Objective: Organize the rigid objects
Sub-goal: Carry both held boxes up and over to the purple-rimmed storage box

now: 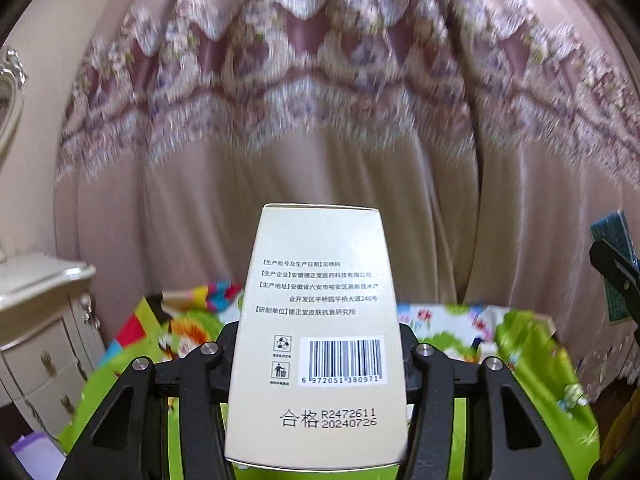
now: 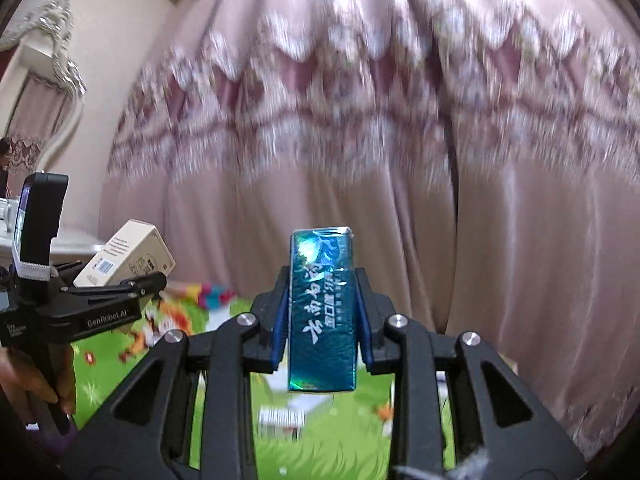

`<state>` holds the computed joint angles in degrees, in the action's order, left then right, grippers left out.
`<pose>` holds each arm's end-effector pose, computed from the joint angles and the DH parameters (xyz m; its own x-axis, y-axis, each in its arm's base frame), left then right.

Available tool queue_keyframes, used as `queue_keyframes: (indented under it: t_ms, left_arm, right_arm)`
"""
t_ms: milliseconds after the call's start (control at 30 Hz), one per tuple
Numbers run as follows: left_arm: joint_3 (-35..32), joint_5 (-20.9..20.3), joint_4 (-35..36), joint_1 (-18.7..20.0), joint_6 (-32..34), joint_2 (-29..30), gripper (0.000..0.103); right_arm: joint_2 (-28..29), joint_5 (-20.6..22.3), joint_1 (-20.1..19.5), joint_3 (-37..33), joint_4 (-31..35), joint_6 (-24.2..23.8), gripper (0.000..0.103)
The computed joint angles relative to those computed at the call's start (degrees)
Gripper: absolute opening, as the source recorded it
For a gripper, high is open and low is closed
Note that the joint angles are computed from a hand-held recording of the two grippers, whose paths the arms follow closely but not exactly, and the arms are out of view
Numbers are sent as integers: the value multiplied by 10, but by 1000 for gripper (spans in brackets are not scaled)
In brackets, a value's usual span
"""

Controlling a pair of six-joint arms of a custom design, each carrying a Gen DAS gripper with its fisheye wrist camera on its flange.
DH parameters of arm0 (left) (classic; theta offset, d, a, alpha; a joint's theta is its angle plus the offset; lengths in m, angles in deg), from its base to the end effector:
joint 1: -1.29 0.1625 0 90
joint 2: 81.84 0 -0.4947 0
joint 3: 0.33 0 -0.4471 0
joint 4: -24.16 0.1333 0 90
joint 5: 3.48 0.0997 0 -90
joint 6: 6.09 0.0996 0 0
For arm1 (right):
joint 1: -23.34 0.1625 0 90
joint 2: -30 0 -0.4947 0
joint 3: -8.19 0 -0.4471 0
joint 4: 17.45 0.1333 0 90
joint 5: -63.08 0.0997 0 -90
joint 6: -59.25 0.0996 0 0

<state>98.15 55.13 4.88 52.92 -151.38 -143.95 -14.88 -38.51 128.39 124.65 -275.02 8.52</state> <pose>-0.2542 -0.6194 0.2143 -0.7003 0.2459 -0.6701 0.7070 0.1099 -0.6986 0.2596 -0.5292 0.1967 -0.6526 0.0391 0.7567 -0.7554 -0.1113 -0.6458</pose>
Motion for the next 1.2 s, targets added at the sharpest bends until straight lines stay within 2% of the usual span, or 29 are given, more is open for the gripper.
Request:
queue_keyframes:
  t_ms: [67,200,400,667,933,1033,1200]
  left_arm:
    - [13,6,-2,-5,-1,-16,53]
    - [22,-2,21,-9,-14,-33,53]
    - [45,-36,52,-10,-22,-53,53]
    - [77,-71,47,3,-29,-86,53]
    - [91,-125,79,20,-58,-117,53]
    - [99,-143,85,29,-69,-131,52]
    - [112,-179,96,50,-94,-157,53]
  right_arm:
    - [-1,10,11,7,-16,-4,33]
    - [-3,16,27,14,-9,-9,33]
    - [-2,11,37,16,29,3,33]
    - [12,28,49,19,64,12,33]
    - [24,46,73,3,200,18,33]
    - [26,45,85,-12,297,31,33]
    - [37,52,96,-34,404,49,33]
